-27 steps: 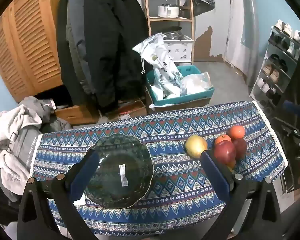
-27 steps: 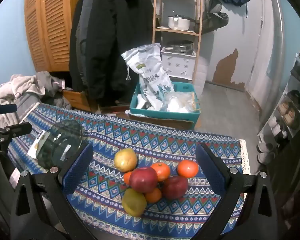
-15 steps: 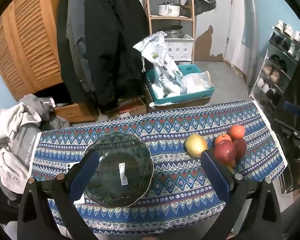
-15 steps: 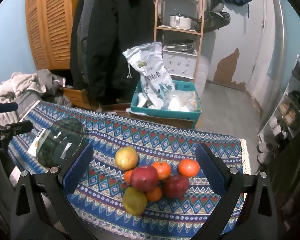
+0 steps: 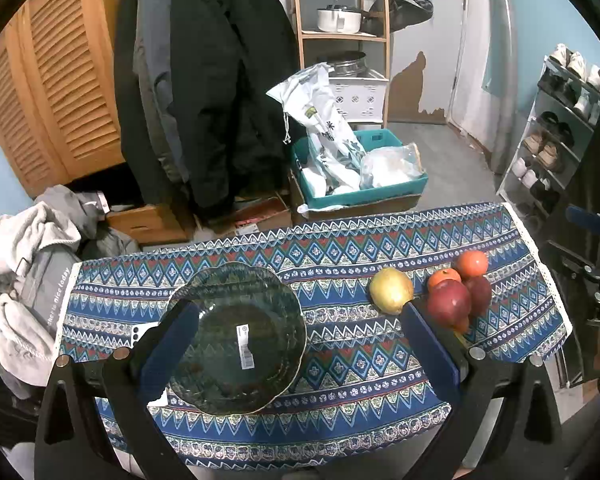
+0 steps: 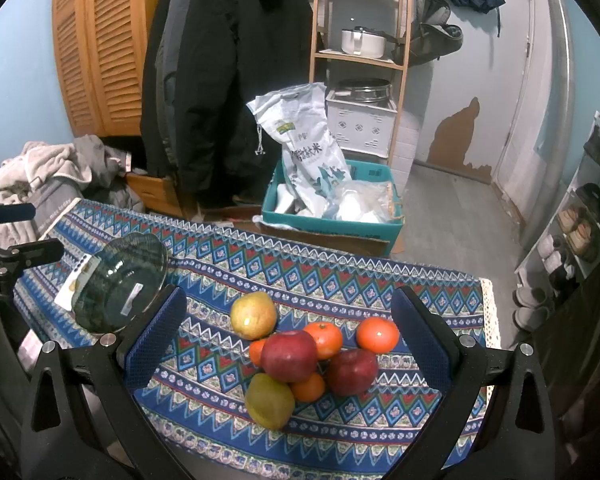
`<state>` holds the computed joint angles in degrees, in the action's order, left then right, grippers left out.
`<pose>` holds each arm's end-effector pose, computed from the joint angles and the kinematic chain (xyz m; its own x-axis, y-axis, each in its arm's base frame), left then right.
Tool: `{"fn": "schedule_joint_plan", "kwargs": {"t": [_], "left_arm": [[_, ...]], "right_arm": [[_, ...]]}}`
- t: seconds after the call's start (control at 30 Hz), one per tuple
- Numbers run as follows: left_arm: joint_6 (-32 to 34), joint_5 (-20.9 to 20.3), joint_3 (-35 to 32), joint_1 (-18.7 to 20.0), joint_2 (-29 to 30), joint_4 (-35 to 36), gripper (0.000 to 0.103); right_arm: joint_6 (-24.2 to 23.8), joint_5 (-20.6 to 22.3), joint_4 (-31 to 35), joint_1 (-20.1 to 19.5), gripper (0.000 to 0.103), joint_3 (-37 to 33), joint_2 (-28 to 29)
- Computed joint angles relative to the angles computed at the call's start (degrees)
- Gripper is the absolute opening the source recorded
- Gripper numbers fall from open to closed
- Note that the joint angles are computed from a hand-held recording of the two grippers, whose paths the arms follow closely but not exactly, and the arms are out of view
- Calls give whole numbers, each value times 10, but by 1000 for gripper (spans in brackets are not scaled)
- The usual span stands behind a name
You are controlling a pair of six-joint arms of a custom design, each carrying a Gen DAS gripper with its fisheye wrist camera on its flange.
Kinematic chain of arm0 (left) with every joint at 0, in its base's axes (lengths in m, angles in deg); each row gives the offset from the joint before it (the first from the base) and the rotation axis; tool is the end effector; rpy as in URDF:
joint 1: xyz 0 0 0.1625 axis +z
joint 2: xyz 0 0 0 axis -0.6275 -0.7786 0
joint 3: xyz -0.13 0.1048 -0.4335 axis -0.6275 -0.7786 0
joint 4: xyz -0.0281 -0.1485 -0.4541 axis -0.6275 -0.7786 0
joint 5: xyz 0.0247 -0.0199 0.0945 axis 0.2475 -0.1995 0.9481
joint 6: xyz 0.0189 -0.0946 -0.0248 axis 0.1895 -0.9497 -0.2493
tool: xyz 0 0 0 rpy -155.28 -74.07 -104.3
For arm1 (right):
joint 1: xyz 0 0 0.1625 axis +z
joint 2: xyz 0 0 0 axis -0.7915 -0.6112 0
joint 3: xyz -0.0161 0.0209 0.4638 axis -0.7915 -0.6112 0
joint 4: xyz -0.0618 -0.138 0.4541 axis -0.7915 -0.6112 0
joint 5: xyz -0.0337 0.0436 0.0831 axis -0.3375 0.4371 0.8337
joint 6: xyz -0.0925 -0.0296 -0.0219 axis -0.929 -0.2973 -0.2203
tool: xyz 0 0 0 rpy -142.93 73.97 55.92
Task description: Organize fruits
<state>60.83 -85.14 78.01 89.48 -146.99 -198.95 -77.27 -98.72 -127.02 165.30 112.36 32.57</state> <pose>-0.2171 -0.6053 0.3631 -0.6787 0.0281 -0.7339 0.4919 0.7594 -0.4258 0.3556 -0.6333 0.2048 -0.6545 -0.3633 0.6631 -0.7002 0.6220 -0.3503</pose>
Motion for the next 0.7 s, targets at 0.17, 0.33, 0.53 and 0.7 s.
{"fn": "schedule_joint_plan", "kwargs": {"t": [0.17, 0.33, 0.53, 0.7], "left_arm": [[0, 0, 1, -1, 0, -1, 102], [-2, 1, 3, -2, -2, 1, 102], [-2, 1, 3, -2, -3, 1, 102], [-3, 1, 3, -3, -3, 3, 102]], "right_arm": [[0, 0, -3, 0, 100, 2, 2], [0, -2, -2, 1, 100, 1, 3], [0, -3, -1, 1, 100, 0, 3], [0, -4, -1, 1, 100, 0, 3]]}}
